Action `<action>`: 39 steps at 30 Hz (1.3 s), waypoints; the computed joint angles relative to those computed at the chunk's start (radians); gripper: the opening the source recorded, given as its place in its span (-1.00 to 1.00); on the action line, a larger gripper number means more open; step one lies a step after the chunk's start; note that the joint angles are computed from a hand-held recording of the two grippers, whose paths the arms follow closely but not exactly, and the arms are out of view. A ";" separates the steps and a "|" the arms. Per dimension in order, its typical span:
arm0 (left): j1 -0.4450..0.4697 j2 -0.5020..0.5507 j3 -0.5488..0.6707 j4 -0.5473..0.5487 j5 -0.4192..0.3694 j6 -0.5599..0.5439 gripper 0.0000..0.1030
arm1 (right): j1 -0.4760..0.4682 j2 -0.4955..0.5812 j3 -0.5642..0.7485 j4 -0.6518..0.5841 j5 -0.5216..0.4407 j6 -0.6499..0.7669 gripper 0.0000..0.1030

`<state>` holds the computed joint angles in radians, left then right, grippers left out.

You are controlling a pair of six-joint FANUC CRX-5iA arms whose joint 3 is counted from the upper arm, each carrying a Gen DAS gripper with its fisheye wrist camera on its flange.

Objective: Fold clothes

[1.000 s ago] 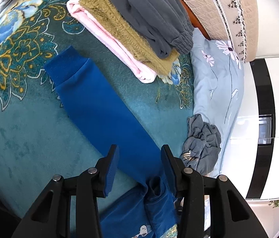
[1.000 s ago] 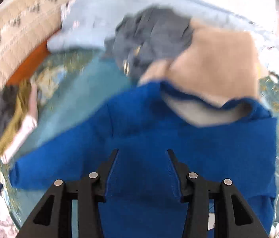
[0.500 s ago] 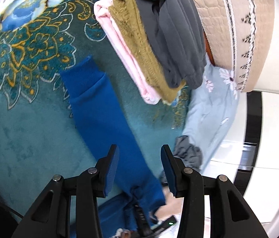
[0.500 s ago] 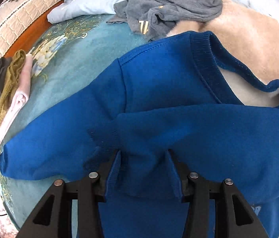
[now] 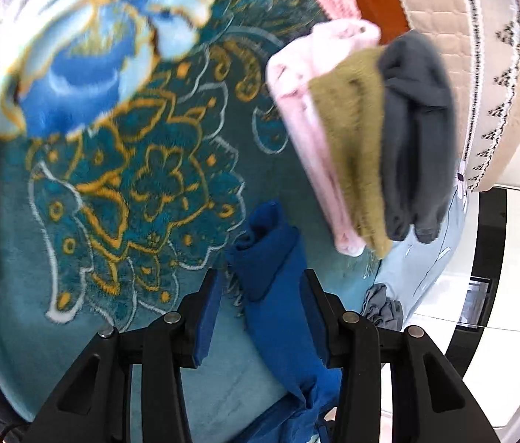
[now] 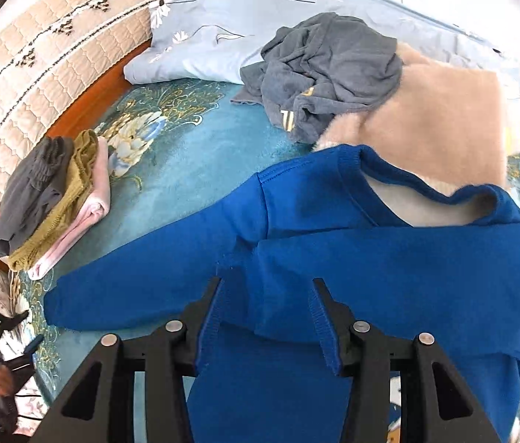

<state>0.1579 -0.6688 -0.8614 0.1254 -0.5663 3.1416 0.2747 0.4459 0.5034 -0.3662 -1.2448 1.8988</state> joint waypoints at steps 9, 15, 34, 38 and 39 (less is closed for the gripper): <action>-0.014 0.159 -0.086 0.341 0.204 -0.392 -0.14 | -0.032 -0.017 -0.006 0.049 -0.018 -0.050 -0.01; -0.021 0.204 -0.021 0.160 0.192 -0.220 -0.51 | -0.066 -0.027 0.001 0.054 -0.024 -0.046 -0.01; -0.314 0.464 0.778 -0.451 -0.463 -0.335 -0.79 | -0.227 0.074 0.146 -0.164 -0.177 -0.021 -0.01; -0.452 0.620 1.064 -0.613 -0.658 -0.400 -0.79 | -0.270 0.102 0.176 -0.194 -0.193 -0.039 -0.01; -0.477 0.653 1.119 -0.636 -0.683 -0.421 -0.79 | -0.279 0.109 0.183 -0.198 -0.197 -0.045 -0.01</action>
